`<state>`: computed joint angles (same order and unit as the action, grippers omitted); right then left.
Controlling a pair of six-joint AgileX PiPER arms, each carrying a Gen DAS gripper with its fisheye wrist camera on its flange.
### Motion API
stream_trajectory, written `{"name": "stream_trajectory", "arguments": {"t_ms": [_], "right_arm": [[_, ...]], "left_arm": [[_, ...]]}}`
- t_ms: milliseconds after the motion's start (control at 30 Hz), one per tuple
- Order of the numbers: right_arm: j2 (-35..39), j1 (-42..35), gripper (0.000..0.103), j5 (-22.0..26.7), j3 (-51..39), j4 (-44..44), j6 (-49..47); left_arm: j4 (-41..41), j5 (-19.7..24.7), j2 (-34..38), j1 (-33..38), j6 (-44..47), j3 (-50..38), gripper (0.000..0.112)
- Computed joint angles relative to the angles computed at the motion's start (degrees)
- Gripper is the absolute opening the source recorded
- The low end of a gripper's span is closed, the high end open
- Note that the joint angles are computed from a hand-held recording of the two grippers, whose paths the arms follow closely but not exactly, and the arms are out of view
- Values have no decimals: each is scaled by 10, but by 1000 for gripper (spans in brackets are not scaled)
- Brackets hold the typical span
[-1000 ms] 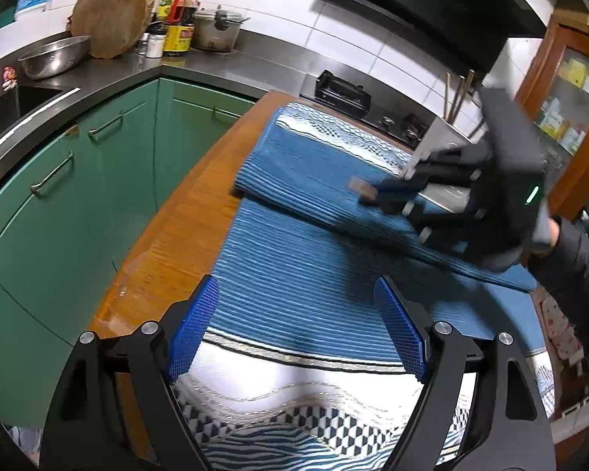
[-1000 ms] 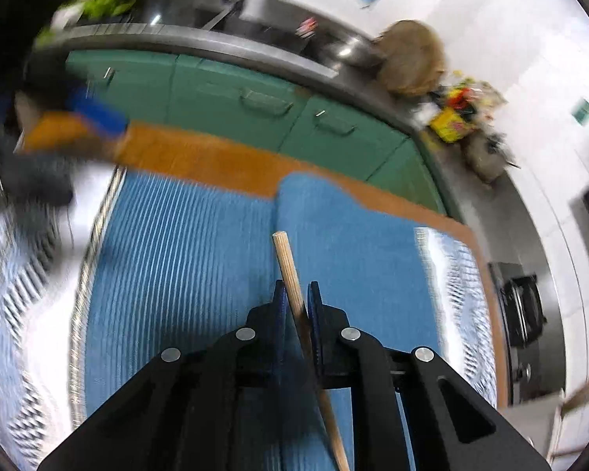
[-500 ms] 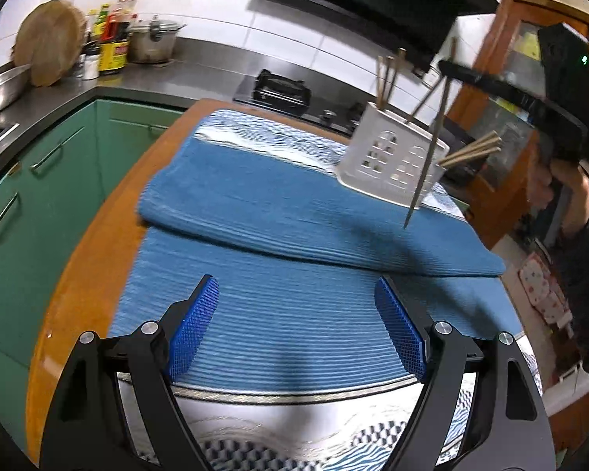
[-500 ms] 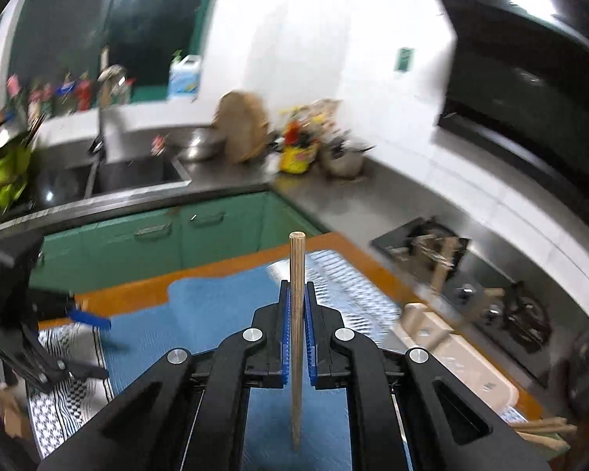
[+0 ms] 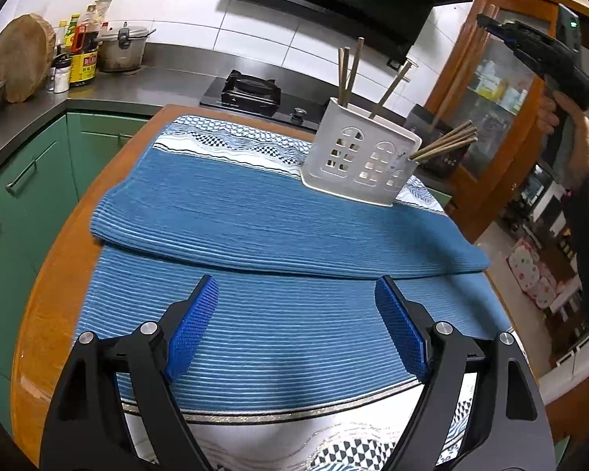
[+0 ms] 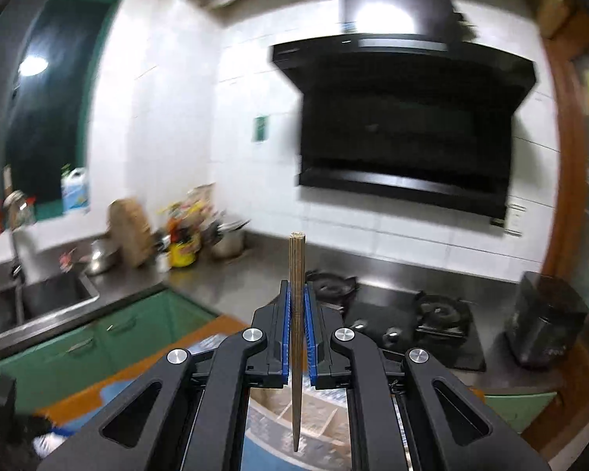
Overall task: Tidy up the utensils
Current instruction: 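Carry the right tool's chopstick over the white holder and lower it in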
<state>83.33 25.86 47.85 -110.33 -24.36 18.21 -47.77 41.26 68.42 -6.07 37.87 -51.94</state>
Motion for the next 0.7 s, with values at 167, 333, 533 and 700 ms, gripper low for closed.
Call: {"name": "stream_trajectory", "arguments": {"t_ms": [167,333,533,700], "right_arm": [[16,-22,7,-32,27,-68,59],[24,-44,7,-52,74,-66,66],[18,-51,7,-61,125,-81,93],[-1,-46,7,-54,158,-83,96]], "left_arm": [[4,-5,3,-7,-3,1,82],[4,-9,12,-9,-4,2,82],[25,-26,8,-29,-21,6,88],[50,-44,-5,-49,-45,10,94]]}}
